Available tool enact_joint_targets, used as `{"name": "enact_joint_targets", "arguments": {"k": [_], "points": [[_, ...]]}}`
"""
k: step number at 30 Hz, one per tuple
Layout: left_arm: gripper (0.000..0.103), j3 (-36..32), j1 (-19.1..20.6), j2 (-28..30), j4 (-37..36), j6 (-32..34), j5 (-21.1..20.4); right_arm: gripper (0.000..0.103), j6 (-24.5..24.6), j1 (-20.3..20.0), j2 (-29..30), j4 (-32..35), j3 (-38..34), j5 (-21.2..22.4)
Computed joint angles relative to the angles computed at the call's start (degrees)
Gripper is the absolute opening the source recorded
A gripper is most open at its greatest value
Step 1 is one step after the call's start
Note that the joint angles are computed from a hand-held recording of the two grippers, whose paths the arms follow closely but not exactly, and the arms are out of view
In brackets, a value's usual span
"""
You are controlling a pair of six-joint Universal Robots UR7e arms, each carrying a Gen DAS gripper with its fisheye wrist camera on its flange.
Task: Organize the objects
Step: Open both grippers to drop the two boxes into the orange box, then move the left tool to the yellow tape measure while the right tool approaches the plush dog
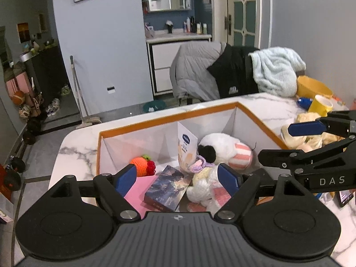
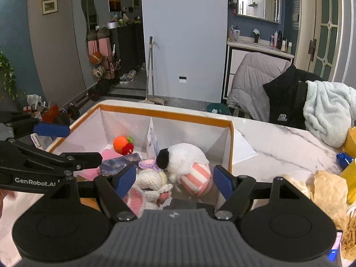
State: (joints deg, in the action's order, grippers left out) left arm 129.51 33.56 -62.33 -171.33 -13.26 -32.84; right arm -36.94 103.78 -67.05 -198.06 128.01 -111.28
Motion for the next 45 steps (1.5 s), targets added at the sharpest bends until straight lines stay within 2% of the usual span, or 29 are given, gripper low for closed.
{"name": "enact_joint_targets", "arguments": {"k": [5,9,12,14,18,20,22,26,29,39,43,45], "points": [[0.100,2.8,-3.1,-0.3,-5.9,1.9,3.7,0.079,-0.2,0.5,-2.0,-0.5,1.7,-0.2],[0.103,4.7,-4.9,-0.7,-11.0,2.9,4.8,0.083,0.0,0.7,-3.4,-1.2,2.9,-0.4],[0.103,4.4,-5.4,-2.7,-4.9,-1.8,4.7,0.083,0.0,1.1,-4.4,-1.1,3.4,-0.6],[0.103,4.3,-6.3,-3.1,-0.7,-4.6,6.5,0.085,0.1,1.4,-5.0,-1.3,3.9,-0.7],[0.103,6.2,-9.1,-2.3,-2.6,-4.5,10.8,0.089,0.1,2.1,-6.7,-2.0,5.0,-0.4],[0.103,7.7,-10.5,-1.5,-7.6,-2.7,12.1,0.093,0.2,2.3,-7.7,-1.8,5.5,-0.3],[0.103,8.8,-11.6,-0.2,-14.8,1.6,12.1,0.094,-0.1,2.6,-8.4,-2.4,6.1,-0.4],[0.103,10.2,-12.9,-1.5,-15.2,0.1,10.0,0.095,0.0,2.8,-9.9,-2.3,7.1,-0.4],[0.103,12.1,-13.5,-1.4,-21.2,1.8,7.7,0.096,0.0,2.5,-11.5,-2.4,8.3,0.4],[0.103,17.4,-15.2,-1.3,-20.7,-6.1,9.6,0.097,-2.7,-1.4,-15.7,-4.3,13.1,5.5],[0.103,19.9,-15.7,1.3,-21.9,-9.0,9.6,0.099,-4.9,-6.0,-17.1,-6.7,16.5,10.3],[0.103,20.5,-15.2,2.6,-21.3,-10.1,9.2,0.099,-6.7,-8.2,-16.9,-7.5,17.4,11.3]]}}
